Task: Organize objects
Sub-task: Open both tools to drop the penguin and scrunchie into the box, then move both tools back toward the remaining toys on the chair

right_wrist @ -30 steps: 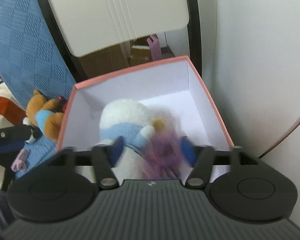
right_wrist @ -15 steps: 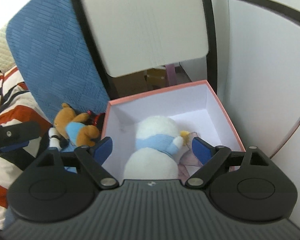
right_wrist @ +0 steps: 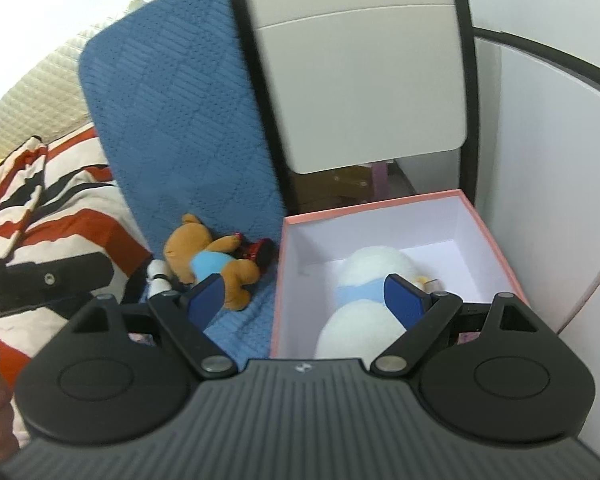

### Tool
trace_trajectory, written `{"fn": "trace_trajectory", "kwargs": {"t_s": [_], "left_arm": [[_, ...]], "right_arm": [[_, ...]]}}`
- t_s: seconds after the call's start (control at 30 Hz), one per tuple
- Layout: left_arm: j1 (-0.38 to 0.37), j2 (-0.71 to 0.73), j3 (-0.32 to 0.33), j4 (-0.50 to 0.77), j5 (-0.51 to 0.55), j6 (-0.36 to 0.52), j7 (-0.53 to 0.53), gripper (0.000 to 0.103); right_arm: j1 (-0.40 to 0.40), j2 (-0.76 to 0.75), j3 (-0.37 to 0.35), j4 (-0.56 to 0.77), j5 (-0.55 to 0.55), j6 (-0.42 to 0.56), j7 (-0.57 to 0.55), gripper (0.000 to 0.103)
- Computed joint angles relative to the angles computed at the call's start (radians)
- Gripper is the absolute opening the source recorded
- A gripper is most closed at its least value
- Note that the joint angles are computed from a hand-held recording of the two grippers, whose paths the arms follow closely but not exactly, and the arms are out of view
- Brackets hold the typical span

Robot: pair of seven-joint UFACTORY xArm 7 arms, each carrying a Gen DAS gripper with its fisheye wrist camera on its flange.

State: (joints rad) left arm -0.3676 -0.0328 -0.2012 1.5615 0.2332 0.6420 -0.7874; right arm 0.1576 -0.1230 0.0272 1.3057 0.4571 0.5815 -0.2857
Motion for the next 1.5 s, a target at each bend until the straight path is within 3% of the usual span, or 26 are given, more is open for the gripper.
{"fn": "trace_trajectory", "kwargs": {"t_s": [0.37, 0.67, 0.83, 1.17, 1.5], "left_arm": [[0.083, -0.208, 0.01, -0.26, -0.047, -0.088, 0.031, 0.098], [0.128, -0.297, 0.016, -0.398, -0.125, -0.152, 0.109, 0.098], [0.196, -0.325, -0.034, -0.432, -0.026, -0.135, 0.069, 0.098], [0.221, -0.351, -0.023, -0.53, -0.041, -0.178, 0.046, 0.098], [0.255, -0.34, -0.056, -0.567, 0.022, -0.204, -0.022, 0.098]], "right_arm": [[0.077, -0.067, 0.034, -0.099, 0.01, -0.097, -0.005, 0.088], [0.139, -0.077, 0.057, -0.155, -0.009, -0.166, 0.036, 0.088], [0.167, -0.073, 0.065, -0.193, -0.017, -0.22, 0.062, 0.088], [0.215, -0.05, 0.058, -0.243, 0.026, -0.281, 0.001, 0.088], [0.246, -0.034, 0.056, -0.273, 0.081, -0.341, -0.097, 0.088]]}}
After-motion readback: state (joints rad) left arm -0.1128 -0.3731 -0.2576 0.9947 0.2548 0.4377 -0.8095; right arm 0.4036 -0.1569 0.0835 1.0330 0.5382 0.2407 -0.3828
